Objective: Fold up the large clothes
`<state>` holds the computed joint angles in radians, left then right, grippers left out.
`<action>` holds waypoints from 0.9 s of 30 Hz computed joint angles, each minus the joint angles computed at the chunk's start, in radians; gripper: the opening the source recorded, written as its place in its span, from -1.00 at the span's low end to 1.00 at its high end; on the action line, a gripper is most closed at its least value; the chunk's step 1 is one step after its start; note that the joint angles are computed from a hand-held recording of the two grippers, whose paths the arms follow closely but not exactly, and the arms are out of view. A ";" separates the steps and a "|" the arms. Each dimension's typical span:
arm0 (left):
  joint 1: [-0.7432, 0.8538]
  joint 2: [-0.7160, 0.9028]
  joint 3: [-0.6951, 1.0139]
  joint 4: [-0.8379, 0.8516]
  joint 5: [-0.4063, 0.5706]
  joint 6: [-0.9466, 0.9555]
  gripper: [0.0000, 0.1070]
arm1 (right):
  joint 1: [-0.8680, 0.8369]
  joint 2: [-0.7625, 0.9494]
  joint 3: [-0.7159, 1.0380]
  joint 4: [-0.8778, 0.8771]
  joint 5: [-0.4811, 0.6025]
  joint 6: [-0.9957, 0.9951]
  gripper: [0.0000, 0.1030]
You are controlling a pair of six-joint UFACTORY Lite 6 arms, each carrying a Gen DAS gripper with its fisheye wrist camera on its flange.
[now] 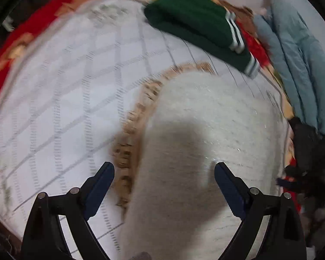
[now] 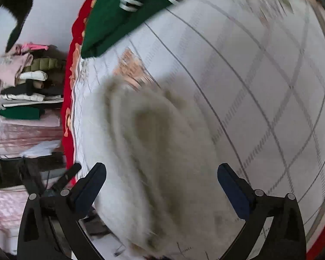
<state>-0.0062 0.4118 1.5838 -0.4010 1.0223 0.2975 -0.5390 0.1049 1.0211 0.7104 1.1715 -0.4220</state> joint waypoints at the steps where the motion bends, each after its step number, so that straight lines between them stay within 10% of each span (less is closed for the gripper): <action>1: -0.003 0.028 0.015 -0.032 0.020 0.028 0.76 | -0.032 0.018 -0.054 0.019 0.007 -0.053 1.00; 15: -0.001 0.242 0.174 -0.153 0.120 0.158 0.90 | 0.098 0.413 0.013 0.247 -0.013 -0.252 0.99; 20: 0.000 0.209 0.211 -0.134 0.111 0.204 0.86 | 0.139 0.358 0.009 0.411 0.054 -0.224 0.44; 27: 0.046 0.389 0.412 -0.167 0.241 0.267 0.86 | 0.276 0.448 0.071 0.409 -0.158 -0.121 0.89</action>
